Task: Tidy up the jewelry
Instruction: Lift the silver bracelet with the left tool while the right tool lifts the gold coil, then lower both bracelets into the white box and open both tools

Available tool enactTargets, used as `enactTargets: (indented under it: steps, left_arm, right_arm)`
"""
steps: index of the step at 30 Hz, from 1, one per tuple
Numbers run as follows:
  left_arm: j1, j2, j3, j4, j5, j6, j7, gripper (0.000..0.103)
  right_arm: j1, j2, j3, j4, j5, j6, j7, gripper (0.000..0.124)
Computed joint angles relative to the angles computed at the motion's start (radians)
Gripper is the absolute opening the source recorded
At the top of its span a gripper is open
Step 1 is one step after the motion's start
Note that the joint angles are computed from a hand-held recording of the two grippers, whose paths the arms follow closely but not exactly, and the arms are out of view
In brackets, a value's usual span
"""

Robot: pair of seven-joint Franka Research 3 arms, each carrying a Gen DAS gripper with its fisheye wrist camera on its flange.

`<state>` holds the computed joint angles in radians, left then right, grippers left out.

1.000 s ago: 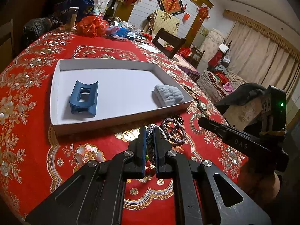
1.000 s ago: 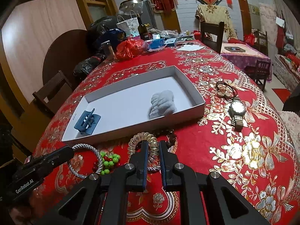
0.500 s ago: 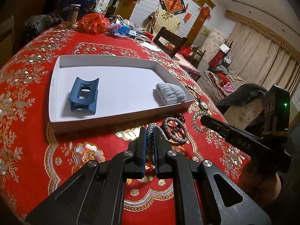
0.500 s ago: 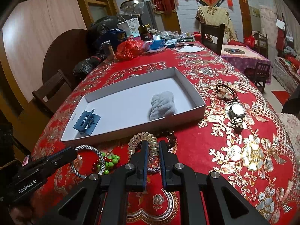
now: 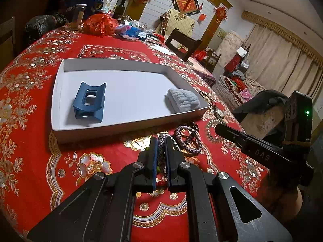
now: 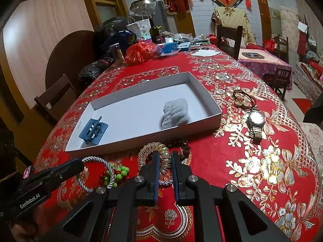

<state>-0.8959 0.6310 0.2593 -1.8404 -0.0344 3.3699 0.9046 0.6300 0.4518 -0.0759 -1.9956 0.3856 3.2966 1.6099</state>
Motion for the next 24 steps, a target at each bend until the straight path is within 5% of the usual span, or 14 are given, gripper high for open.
enactTargets:
  steps: [24]
  left_arm:
    - [-0.005,0.003,0.004,0.000,-0.005,0.002,0.003,0.005]
  right_arm:
    - [-0.017,0.003,0.017,0.011,-0.006,-0.002,-0.010,0.011]
